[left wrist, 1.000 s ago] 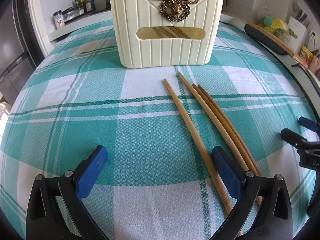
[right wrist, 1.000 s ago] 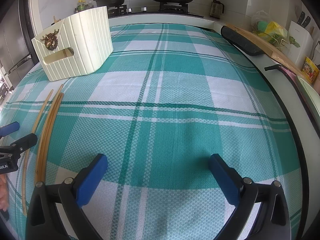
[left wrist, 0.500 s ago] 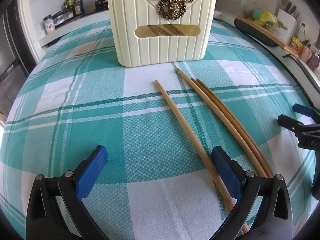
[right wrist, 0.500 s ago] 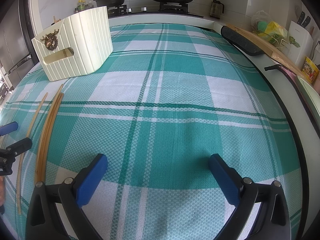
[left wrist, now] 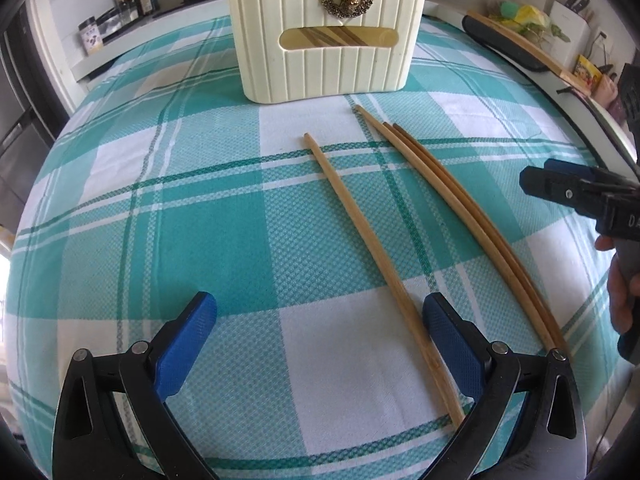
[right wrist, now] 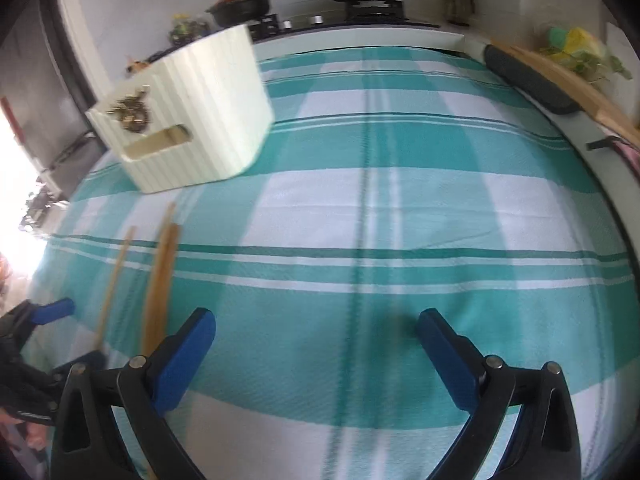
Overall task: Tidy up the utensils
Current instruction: 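Move the left tool over a chopstick while the right tool approaches the chopstick bundle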
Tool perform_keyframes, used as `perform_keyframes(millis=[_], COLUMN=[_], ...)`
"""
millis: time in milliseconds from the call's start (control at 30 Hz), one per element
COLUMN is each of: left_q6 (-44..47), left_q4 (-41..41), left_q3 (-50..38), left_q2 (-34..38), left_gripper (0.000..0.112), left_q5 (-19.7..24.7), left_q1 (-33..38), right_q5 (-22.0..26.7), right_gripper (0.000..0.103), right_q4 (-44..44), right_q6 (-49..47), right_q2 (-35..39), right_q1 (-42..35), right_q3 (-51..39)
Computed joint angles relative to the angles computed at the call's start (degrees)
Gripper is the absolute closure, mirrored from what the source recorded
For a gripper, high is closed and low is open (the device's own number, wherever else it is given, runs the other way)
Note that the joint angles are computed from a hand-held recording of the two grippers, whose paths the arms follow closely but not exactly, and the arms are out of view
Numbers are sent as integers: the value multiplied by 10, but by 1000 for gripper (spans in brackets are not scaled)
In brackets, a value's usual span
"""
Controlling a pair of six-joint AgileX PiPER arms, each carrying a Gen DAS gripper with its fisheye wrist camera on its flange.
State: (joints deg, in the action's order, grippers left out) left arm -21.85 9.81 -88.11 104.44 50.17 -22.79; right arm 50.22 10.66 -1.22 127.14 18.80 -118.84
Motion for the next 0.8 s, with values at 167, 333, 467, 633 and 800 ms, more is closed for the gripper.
perform_keyframes(millis=[167, 333, 467, 633, 800], left_q6=[2, 1, -24, -27, -30], left_q4=[5, 13, 28, 31, 31], left_q3=[4, 19, 22, 24, 26], left_q2=[-5, -14, -13, -14, -15], left_gripper=[10, 10, 10, 10, 10], left_q5=[9, 3, -2, -6, -8], left_q1=[-3, -6, -12, -14, -12], right_q5=[41, 100, 107, 84, 165], right_gripper=[2, 2, 6, 11, 12], right_q4=[-81, -118, -137, -103, -127], right_q6=[-20, 10, 14, 2, -3], right_q2=[29, 39, 23, -6, 47], right_q1=[60, 63, 55, 59, 77], right_q3=[-42, -77, -54, -25, -122])
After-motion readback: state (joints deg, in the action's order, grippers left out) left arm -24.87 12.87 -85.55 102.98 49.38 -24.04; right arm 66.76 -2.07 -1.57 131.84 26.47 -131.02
